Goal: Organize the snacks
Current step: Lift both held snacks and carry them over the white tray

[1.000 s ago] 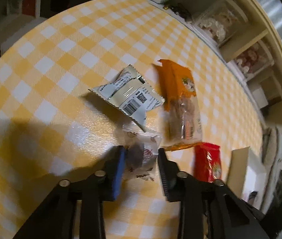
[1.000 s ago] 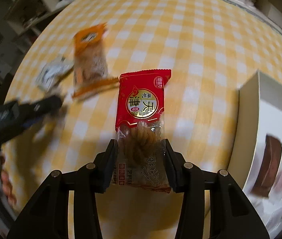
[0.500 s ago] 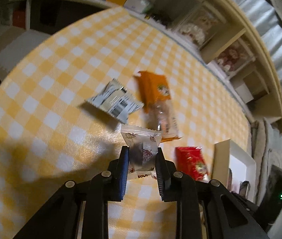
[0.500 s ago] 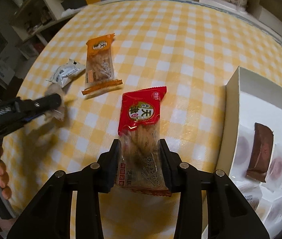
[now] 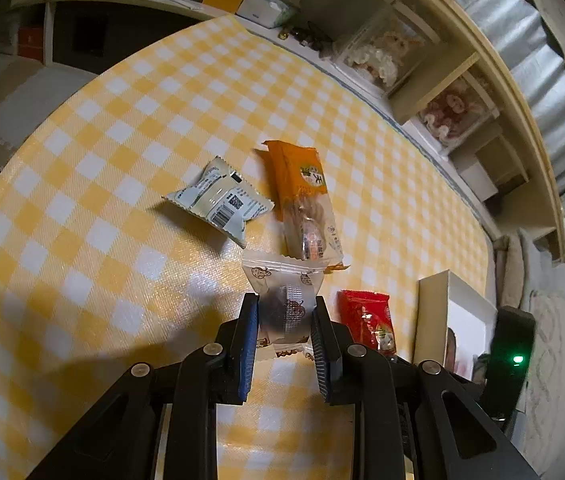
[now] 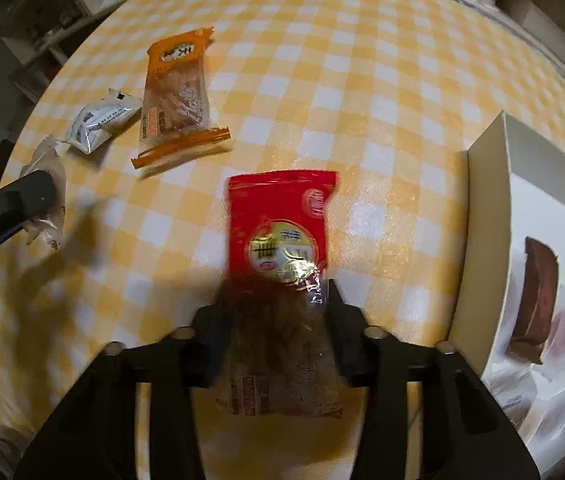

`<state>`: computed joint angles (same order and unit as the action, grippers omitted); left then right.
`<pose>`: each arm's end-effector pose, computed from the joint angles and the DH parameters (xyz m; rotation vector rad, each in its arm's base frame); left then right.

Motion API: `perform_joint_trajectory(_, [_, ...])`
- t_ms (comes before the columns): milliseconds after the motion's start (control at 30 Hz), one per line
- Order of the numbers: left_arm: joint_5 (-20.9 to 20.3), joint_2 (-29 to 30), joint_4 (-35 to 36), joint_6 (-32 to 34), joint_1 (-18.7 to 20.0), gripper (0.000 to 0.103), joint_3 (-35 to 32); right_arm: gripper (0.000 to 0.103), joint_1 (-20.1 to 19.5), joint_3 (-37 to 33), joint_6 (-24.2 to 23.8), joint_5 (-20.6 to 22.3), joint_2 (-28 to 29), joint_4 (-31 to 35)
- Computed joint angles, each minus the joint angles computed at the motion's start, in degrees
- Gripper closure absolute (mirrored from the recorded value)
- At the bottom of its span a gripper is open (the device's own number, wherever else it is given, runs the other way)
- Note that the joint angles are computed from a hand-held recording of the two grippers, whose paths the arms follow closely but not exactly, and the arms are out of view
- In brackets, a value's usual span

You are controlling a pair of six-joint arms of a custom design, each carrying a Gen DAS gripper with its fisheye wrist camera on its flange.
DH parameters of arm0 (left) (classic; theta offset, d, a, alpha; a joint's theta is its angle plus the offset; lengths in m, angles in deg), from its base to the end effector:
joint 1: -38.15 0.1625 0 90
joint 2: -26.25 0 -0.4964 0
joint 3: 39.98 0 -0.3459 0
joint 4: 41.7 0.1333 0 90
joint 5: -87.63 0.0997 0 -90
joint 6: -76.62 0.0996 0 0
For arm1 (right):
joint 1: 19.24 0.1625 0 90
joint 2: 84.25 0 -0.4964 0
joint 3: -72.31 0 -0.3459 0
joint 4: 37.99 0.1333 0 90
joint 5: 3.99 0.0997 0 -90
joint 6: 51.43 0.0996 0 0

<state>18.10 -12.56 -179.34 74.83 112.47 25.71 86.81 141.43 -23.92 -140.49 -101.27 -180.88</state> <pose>-0.0602 -0.8365 0.2653 0.2455 2.7782 -0.5811 0.2765 -0.7402 -0.0323 -0.2430 -2.3512 0.3919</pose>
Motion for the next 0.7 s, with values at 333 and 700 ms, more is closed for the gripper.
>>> perform_joint_trajectory(333, [-0.9, -2.37, -5.68, 4.8, -1.89, 0.078, 4.12, 0.067, 3.22, 4.79, -3.06, -2.64, -4.23, -11.09])
perform_joint_trajectory(700, [-4.11, -6.65, -7.51, 9.68, -4.27, 0.078, 8.23, 0.067, 7.98, 7.88, -6.78, -9.6, -7.52, -19.08])
